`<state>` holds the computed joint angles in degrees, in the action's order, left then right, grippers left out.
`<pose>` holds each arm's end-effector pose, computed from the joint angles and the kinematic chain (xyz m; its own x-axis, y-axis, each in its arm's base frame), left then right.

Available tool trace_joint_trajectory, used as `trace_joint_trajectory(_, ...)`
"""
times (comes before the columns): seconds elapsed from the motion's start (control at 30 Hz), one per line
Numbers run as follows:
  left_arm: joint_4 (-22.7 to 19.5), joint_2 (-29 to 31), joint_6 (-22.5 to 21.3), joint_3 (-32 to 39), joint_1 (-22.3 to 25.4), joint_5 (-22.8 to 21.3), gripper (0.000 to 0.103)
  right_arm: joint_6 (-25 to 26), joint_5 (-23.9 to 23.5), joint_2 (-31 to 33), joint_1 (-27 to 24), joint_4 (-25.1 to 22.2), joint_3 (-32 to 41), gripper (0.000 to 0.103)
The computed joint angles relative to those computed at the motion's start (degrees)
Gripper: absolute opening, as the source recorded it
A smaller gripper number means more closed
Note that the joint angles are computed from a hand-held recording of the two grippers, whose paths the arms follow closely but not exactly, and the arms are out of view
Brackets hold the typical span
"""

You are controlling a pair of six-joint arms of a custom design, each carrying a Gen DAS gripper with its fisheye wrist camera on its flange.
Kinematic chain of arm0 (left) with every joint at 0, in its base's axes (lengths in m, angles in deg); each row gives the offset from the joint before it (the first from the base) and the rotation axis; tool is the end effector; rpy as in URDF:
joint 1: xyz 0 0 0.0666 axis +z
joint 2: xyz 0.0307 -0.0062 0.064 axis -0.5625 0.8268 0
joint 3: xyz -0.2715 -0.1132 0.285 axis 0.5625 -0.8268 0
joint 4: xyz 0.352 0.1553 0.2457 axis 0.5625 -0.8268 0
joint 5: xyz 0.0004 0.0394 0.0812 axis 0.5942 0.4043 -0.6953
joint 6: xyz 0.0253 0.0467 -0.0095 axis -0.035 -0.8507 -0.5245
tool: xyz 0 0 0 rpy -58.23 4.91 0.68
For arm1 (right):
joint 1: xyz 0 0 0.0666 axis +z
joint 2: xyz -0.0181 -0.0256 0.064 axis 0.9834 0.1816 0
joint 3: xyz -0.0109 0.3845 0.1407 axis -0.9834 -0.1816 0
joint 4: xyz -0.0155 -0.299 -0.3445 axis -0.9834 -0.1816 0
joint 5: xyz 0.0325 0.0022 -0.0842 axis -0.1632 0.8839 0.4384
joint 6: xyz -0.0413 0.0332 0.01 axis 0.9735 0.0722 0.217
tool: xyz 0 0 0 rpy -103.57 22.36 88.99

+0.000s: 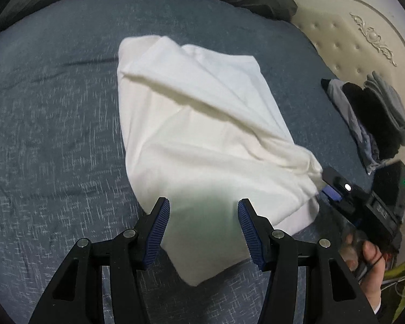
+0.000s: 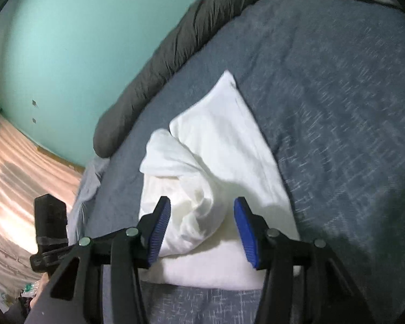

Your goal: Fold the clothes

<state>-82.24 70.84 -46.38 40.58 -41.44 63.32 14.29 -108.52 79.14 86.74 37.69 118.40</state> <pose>0.6827 -0.0993 0.4192 -0.9208 0.0736 -0.3831 0.2125 0.9181 -0.3344 0.6055 0.0953 0.3822 -0.8104 0.3893 -0.4378 -0.0624 0.6857 0.7252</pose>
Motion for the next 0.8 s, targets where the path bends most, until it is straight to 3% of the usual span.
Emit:
trace_joint_trajectory(0.1,0.23,-0.35,-0.50,-1.03,0.16,0.60,0.057,1.34,-0.12,2.10,0.58,-2.51,2.00,0.050)
trace_joint_trajectory(0.13,0.33,-0.46,-0.68,-1.34,0.20,0.78,0.057,2.01,0.04,2.55,0.75,-3.19,2.46,0.046)
trace_joint_trajectory(0.2,0.35,-0.58,-0.92,-1.72,0.23,1.11,0.057,3.37,0.51,2.96,0.98,-3.65,2.89,0.029)
trace_joint_trajectory(0.23,0.26,-0.58,-1.11,-1.83,0.20,1.18,0.057,3.93,0.58,3.09,1.04,-3.68,3.02,0.016)
trace_joint_trajectory(0.27,0.14,-0.62,-1.43,-1.97,0.13,1.10,0.057,4.06,0.08,2.94,0.94,-3.00,2.81,0.011)
trace_joint_trajectory(0.53,-0.73,-1.74,-3.67,-2.77,-0.69,0.68,0.057,1.59,-1.93,-2.64,-0.05,4.97,-0.81,0.007)
trace_joint_trajectory(0.67,-1.87,-1.70,-5.46,-2.57,-1.76,-1.45,0.057,1.83,-0.24,-4.71,-0.86,3.56,-3.47,0.007)
trace_joint_trajectory(0.8,-2.60,-1.37,-5.73,-2.86,-2.27,-2.96,0.057,-1.06,0.10,-3.57,-1.12,0.21,-5.03,0.007)
